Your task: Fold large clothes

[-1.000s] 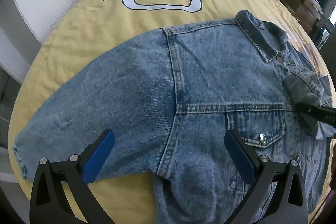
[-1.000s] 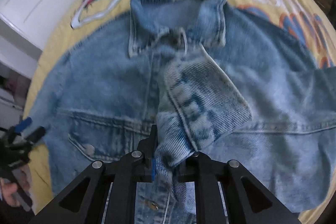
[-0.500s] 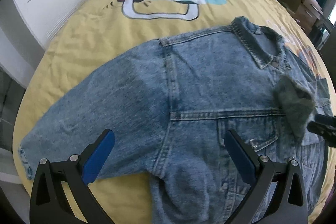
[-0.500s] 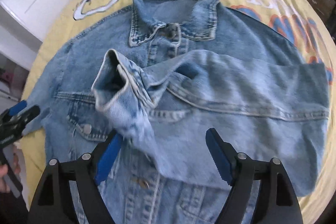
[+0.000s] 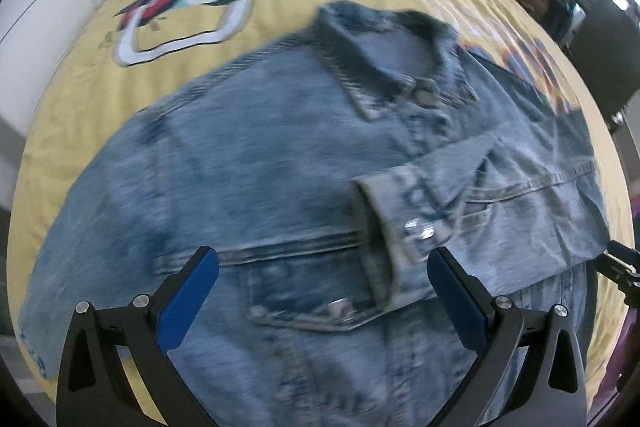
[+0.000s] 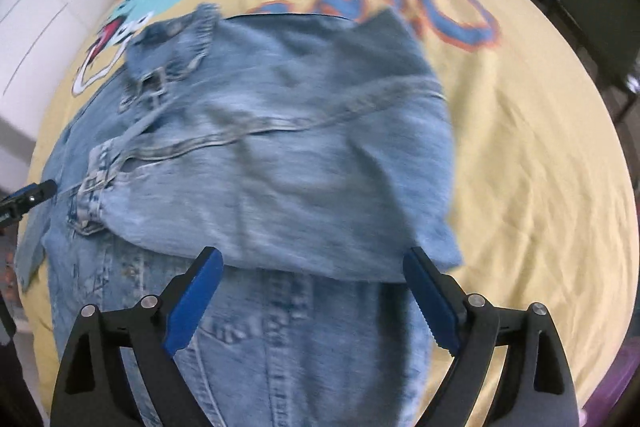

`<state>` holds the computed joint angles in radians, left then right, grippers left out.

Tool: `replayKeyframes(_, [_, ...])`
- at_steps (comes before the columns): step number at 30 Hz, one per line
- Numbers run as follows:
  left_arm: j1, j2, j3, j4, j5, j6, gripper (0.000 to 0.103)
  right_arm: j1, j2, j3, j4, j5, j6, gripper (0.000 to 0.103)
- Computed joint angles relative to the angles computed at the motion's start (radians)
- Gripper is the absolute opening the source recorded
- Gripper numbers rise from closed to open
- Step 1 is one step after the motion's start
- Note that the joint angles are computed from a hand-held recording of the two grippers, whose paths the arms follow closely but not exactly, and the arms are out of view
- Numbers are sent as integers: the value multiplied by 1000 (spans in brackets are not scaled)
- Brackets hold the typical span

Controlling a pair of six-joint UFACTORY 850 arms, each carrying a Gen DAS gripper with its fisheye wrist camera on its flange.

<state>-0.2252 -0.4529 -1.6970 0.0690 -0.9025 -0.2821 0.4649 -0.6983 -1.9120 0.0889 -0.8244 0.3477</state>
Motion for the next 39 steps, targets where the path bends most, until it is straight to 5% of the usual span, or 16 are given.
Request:
replayKeyframes(7, [-24, -158, -134, -2, -90, 6, 101, -27, 55, 90, 8, 43, 12, 92])
replayKeyframes(11, [-8, -151, -105, -79, -52, 41, 92, -39, 81, 125, -1, 61, 22, 92])
replayKeyframes(15, [-15, -147, -97, -140, -34, 118, 38, -52, 87, 142, -17, 68, 56, 92])
replayKeyframes(19, [-34, -135, -87, -99, -10, 130, 23, -63, 103, 169, -20, 81, 87, 92])
replayKeyframes(23, [-9, -83, -63, -129, 42, 117, 19, -73, 113, 180, -34, 81, 111, 92])
replayKeyframes(29, [-20, -45, -68, 63, 63, 10, 18, -83, 55, 82, -63, 58, 143, 92])
replayKeyframes(35, [-5, -35, -26, 64, 56, 2, 18, -87, -148, -206, 7, -34, 105, 92])
replayKeyframes(39, [27, -32, -8, 32, 38, 3, 18, -72, -294, -423, -4, -180, 61, 92])
